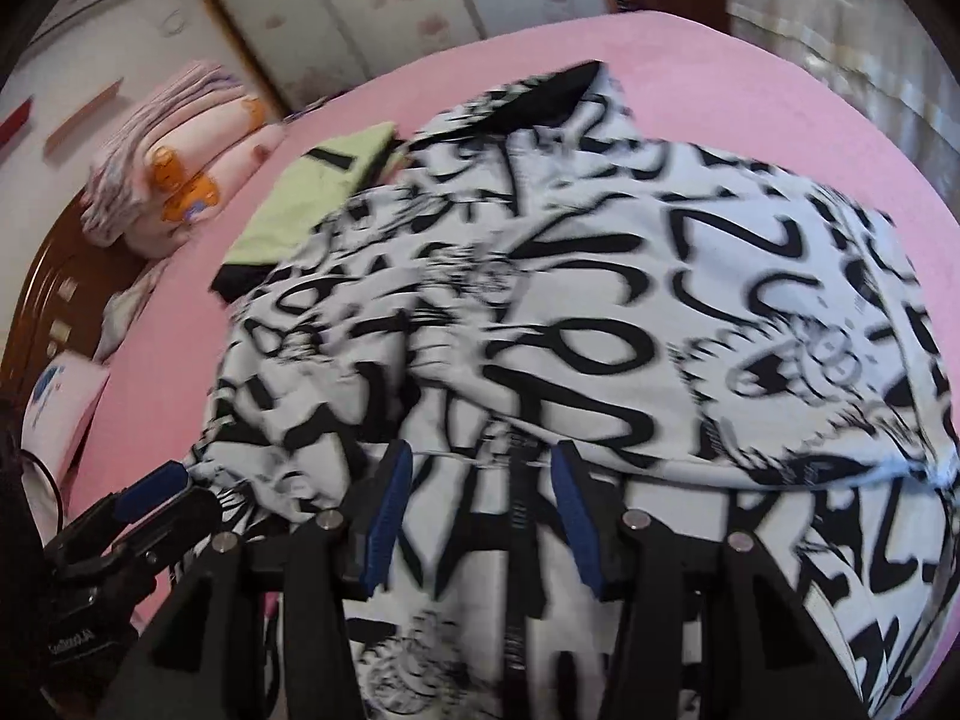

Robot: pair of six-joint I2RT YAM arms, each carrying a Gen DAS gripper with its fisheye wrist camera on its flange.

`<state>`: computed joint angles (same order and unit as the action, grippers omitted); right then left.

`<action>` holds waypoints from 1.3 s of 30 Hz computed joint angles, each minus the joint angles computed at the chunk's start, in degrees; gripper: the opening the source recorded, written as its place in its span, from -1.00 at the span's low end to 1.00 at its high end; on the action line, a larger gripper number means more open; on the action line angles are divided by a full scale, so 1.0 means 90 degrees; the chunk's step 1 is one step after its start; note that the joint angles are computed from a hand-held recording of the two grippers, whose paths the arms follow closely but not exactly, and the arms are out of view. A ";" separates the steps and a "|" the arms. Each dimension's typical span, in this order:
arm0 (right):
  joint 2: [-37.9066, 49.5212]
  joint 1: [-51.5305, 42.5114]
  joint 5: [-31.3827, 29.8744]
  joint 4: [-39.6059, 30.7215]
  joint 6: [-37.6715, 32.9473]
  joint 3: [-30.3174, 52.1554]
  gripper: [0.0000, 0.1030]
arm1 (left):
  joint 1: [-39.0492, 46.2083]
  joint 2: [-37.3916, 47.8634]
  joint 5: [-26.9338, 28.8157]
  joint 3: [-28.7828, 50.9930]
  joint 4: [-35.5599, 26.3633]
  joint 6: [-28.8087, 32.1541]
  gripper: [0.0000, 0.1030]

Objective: Fold large clothes

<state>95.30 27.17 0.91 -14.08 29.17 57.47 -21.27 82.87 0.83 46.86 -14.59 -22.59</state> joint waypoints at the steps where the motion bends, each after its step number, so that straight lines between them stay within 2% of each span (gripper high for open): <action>1: 0.0129 0.0125 0.0022 -0.0044 -0.0120 0.0183 0.15 | 0.0144 -0.0066 -0.0005 -0.0100 -0.0025 -0.0021 0.61; 4: 0.0673 0.0608 0.0291 -0.0148 -0.0645 0.0826 0.29 | 0.0637 -0.0044 0.0050 -0.0376 -0.0046 -0.0021 0.61; 8: 0.1706 0.1099 0.0833 -0.0632 -0.1429 0.1902 0.29 | 0.1052 0.0301 0.0045 -0.0583 0.0123 0.0007 0.61; 13: 0.2907 0.1475 0.1558 -0.1276 -0.2018 0.3187 0.29 | 0.1269 0.0813 0.0071 -0.0621 0.0375 0.0055 0.61; 14: 0.3141 0.1546 0.1814 -0.1433 -0.2116 0.3487 0.15 | 0.1287 0.0851 0.0090 -0.0638 0.0405 0.0044 0.61; 15: 0.3372 0.1586 0.2000 -0.1615 -0.2268 0.3840 -0.47 | 0.1292 0.0897 0.0081 -0.0638 0.0442 0.0022 0.61; 16: 0.3468 0.1564 0.1984 -0.1766 -0.2326 0.4079 -0.76 | 0.1268 0.0889 0.0058 -0.0651 0.0461 0.0001 0.61; 19: 0.3245 0.1314 0.1573 -0.1816 -0.2285 0.4270 -0.84 | 0.1192 0.0811 0.0001 -0.0691 0.0538 -0.0008 0.61; 22: 0.2267 0.0972 0.1331 -0.1025 -0.2235 0.3588 -0.84 | 0.1108 0.0741 -0.0058 -0.0730 0.0630 -0.0038 0.61; 25: 0.1259 0.0445 0.0974 -0.0261 -0.1634 0.2636 -0.84 | 0.1007 0.0662 -0.0120 -0.0791 0.0701 -0.0033 0.61; 28: 0.0403 -0.0428 0.0460 0.0139 -0.0544 0.1318 -0.78 | 0.0872 0.0675 -0.0179 -0.0846 0.0785 -0.0014 0.61; 29: 0.0354 -0.0680 0.0333 0.0095 -0.0330 0.0992 -0.68 | 0.0826 0.0731 -0.0195 -0.0825 0.0794 0.0024 0.61; 30: 0.0415 -0.0899 0.0197 -0.0048 -0.0209 0.0729 -0.56 | 0.0782 0.0775 -0.0205 -0.0798 0.0775 0.0059 0.61; 33: 0.0743 -0.1369 -0.0218 -0.0616 -0.0066 0.0159 -0.54 | 0.0702 0.0765 -0.0171 -0.0762 0.0689 0.0133 0.61; 35: 0.0451 -0.1598 -0.0656 -0.0385 -0.0123 -0.0449 -0.53 | 0.0721 0.0714 -0.0169 -0.0682 0.0584 0.0307 0.61; 37: 0.0041 -0.1731 -0.0871 -0.0311 -0.0267 -0.0722 -0.33 | 0.0828 0.0655 -0.0158 -0.0527 0.0469 0.0569 0.61; 39: -0.0194 -0.1803 -0.0851 -0.0301 -0.0448 -0.0658 0.20 | 0.1007 0.0690 -0.0069 -0.0284 0.0336 0.0773 0.61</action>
